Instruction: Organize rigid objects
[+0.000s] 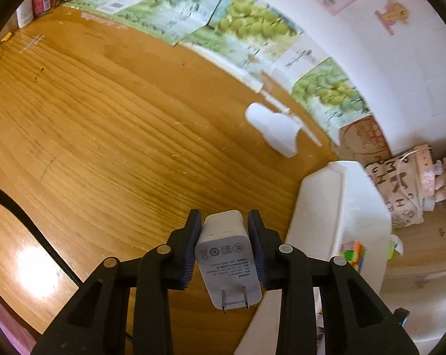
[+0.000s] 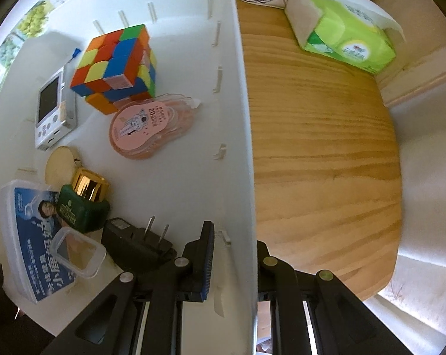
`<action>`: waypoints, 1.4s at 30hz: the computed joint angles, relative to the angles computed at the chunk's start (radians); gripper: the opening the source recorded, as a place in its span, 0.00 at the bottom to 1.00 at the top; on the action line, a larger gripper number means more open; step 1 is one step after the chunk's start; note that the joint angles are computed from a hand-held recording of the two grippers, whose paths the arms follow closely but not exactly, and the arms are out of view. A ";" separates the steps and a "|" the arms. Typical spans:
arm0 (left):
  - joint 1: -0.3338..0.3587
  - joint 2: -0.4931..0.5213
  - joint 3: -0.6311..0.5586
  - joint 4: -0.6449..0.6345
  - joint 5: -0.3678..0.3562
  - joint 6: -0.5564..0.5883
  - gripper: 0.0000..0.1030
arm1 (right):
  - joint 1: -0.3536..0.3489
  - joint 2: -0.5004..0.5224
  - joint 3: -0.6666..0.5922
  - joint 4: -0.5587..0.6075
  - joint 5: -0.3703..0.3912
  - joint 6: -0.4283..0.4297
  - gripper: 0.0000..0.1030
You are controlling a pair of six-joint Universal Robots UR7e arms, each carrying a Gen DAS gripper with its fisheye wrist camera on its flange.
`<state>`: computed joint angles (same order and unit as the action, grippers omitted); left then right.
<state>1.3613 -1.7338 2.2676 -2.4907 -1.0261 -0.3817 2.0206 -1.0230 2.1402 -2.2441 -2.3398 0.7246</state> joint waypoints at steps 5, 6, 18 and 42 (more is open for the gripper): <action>-0.079 -0.058 0.060 -0.039 0.032 -0.055 0.34 | 0.010 0.001 0.019 -0.051 0.012 -0.072 0.16; -0.092 -0.070 0.070 -0.046 0.035 -0.058 0.34 | 0.010 0.001 0.022 -0.063 0.016 -0.087 0.16; -0.277 -0.161 0.220 -0.170 0.067 -0.086 0.32 | 0.016 0.013 0.090 -0.169 0.054 -0.259 0.16; -0.481 -0.266 0.339 -0.048 0.208 -0.184 0.17 | 0.041 0.058 0.124 -0.246 0.074 -0.457 0.16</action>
<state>0.8804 -2.0002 2.6065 -2.5383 -0.8183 -0.5658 2.0619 -0.9646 2.2643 -2.4901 -2.2657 0.2680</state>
